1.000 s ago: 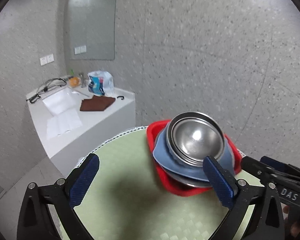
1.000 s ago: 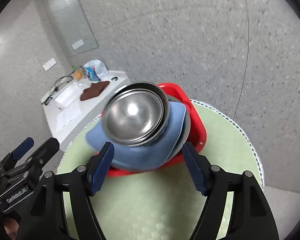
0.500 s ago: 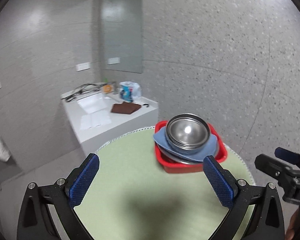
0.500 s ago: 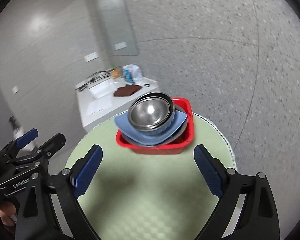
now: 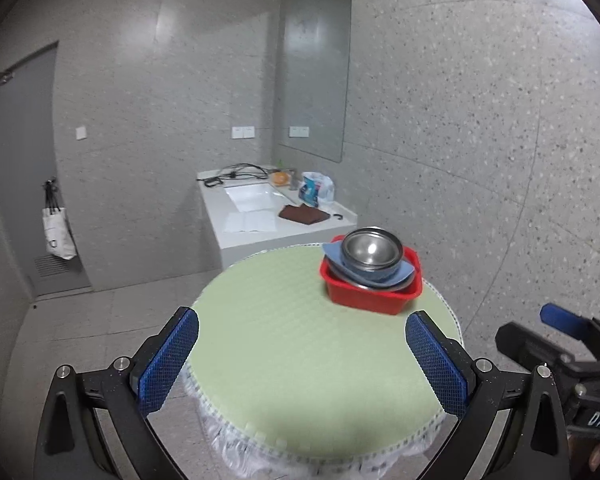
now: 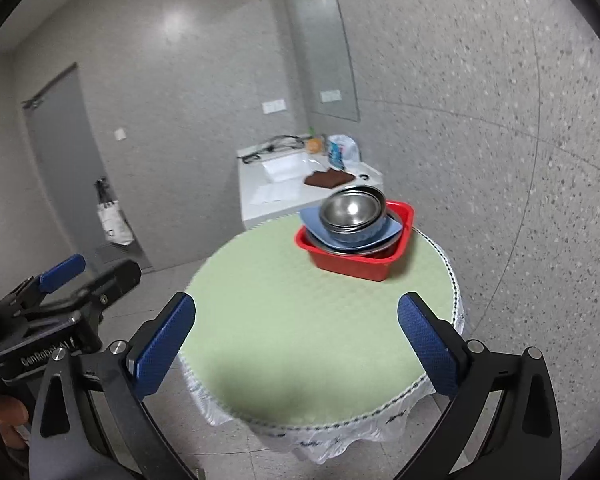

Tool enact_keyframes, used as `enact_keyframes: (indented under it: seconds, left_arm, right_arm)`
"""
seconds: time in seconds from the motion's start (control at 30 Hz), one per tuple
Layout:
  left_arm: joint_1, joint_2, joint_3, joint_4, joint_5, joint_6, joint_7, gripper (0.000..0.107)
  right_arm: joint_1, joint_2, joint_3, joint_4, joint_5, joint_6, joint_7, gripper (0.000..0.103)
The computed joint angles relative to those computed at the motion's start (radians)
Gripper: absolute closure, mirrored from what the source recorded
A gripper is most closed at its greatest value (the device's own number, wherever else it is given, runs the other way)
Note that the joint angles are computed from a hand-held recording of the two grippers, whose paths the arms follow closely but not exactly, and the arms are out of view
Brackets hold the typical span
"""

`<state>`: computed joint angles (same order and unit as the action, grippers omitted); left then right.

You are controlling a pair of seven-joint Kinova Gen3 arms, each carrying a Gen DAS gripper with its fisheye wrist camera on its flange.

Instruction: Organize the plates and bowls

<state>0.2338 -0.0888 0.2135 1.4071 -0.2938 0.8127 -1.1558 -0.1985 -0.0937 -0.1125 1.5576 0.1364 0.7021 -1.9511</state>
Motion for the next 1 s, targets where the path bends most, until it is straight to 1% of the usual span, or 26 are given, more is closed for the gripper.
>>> enact_keyframes:
  seconds: [0.07, 0.1, 0.2, 0.27, 0.33, 0.37, 0.43, 0.6, 0.67, 0.73, 0.87, 0.9, 1.0]
  left_arm:
    - [0.000, -0.070, 0.028, 0.040, -0.039, 0.034, 0.051, 0.005]
    - [-0.005, -0.096, 0.033, 0.056, -0.036, 0.037, 0.055, 0.005]
    - [-0.032, -0.186, 0.069, 0.089, -0.029, 0.094, 0.060, 0.005]
    - [-0.047, -0.252, 0.085, 0.106, -0.007, 0.129, 0.052, 0.005]
    - [-0.055, -0.306, 0.088, 0.115, 0.026, 0.159, 0.031, 0.005]
    - [-0.060, -0.337, 0.090, 0.122, 0.040, 0.173, 0.022, 0.005]
    - [-0.069, -0.406, 0.094, 0.131, 0.069, 0.220, 0.002, 0.005]
    - [-0.086, -0.537, 0.093, 0.115, 0.139, 0.339, -0.051, 0.005]
    - [-0.110, -0.585, 0.097, 0.090, 0.166, 0.402, -0.078, 0.005]
    - [-0.122, -0.617, 0.093, 0.063, 0.196, 0.450, -0.099, 0.005]
    - [-0.165, -0.674, 0.095, 0.027, 0.249, 0.509, -0.129, 0.005]
    - [-0.175, -0.690, 0.094, 0.010, 0.263, 0.532, -0.135, 0.005]
    - [-0.219, -0.718, 0.100, -0.015, 0.302, 0.565, -0.154, 0.005]
  right_arm:
    - [-0.005, -0.037, -0.012, 0.021, 0.006, 0.007, -0.011, 0.000]
    - [-0.008, -0.066, -0.023, 0.040, 0.008, 0.004, -0.020, 0.000]
    - [-0.005, -0.119, -0.067, 0.064, 0.033, 0.029, -0.059, 0.000]
    - [0.003, -0.155, -0.106, 0.078, 0.057, 0.042, -0.096, 0.000]
    - [0.016, -0.197, -0.166, 0.089, 0.090, 0.074, -0.155, 0.000]
    - [0.019, -0.215, -0.184, 0.097, 0.097, 0.082, -0.174, 0.000]
    - [0.033, -0.256, -0.236, 0.107, 0.117, 0.112, -0.224, 0.000]
    - [0.069, -0.338, -0.336, 0.104, 0.129, 0.197, -0.307, 0.000]
    - [0.091, -0.378, -0.375, 0.100, 0.128, 0.234, -0.334, 0.000]
    - [0.106, -0.405, -0.400, 0.089, 0.118, 0.271, -0.338, 0.000]
    - [0.142, -0.460, -0.427, 0.077, 0.096, 0.317, -0.327, 0.000]
    - [0.147, -0.475, -0.427, 0.074, 0.087, 0.326, -0.318, 0.000]
    - [0.156, -0.515, -0.412, 0.074, 0.056, 0.339, -0.280, 0.000]
